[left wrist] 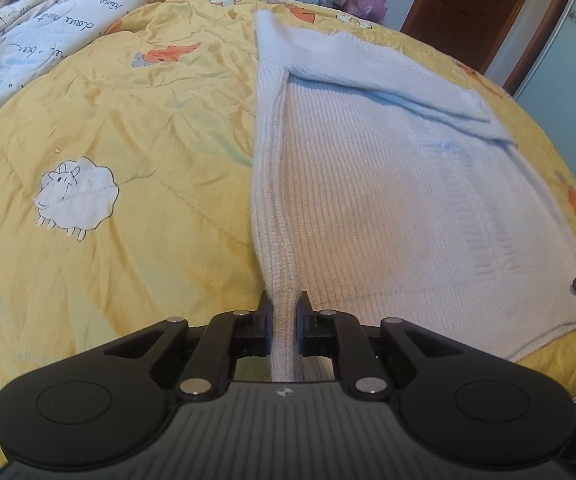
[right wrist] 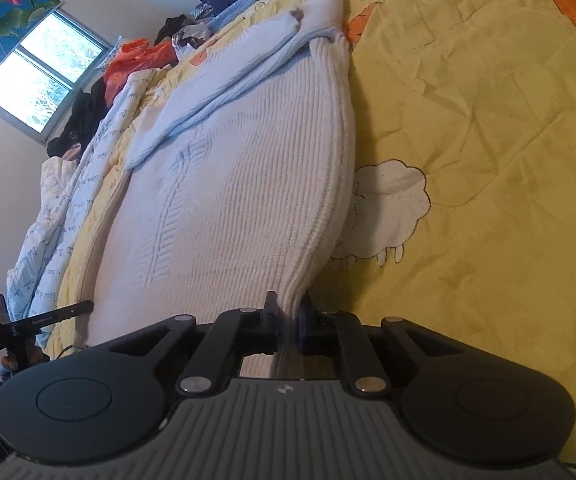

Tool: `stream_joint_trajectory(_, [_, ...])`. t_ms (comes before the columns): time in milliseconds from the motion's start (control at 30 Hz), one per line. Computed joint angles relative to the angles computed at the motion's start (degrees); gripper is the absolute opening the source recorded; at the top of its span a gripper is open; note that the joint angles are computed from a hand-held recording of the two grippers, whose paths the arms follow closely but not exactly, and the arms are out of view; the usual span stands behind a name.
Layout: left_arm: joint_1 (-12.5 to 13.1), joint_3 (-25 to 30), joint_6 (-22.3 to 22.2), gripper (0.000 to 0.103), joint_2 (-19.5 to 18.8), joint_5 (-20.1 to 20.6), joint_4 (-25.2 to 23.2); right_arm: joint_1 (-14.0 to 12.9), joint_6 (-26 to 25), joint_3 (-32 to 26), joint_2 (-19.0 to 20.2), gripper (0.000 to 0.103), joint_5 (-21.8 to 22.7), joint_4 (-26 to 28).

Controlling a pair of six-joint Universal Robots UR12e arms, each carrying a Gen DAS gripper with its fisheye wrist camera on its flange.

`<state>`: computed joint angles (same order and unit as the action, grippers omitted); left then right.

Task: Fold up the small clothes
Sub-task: 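Lift the hem with both grippers and carry it toward the collar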

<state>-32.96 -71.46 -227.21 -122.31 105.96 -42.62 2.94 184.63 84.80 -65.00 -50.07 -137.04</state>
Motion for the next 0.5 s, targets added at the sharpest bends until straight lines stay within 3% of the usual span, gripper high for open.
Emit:
stream_joint_trajectory(233, [2.62,-1.25,-1.92,0.011,0.49,-3.40,11.54,-1.12,10.64,-3.33,3.44,0.014,9.41,-12.93])
stream_joint_trajectory(500, [5.94,7.83,2.88,0.010,-4.74,-2.57,14.34,-0.57,26.51,-18.24,14.46,0.014,11.25,-27.48])
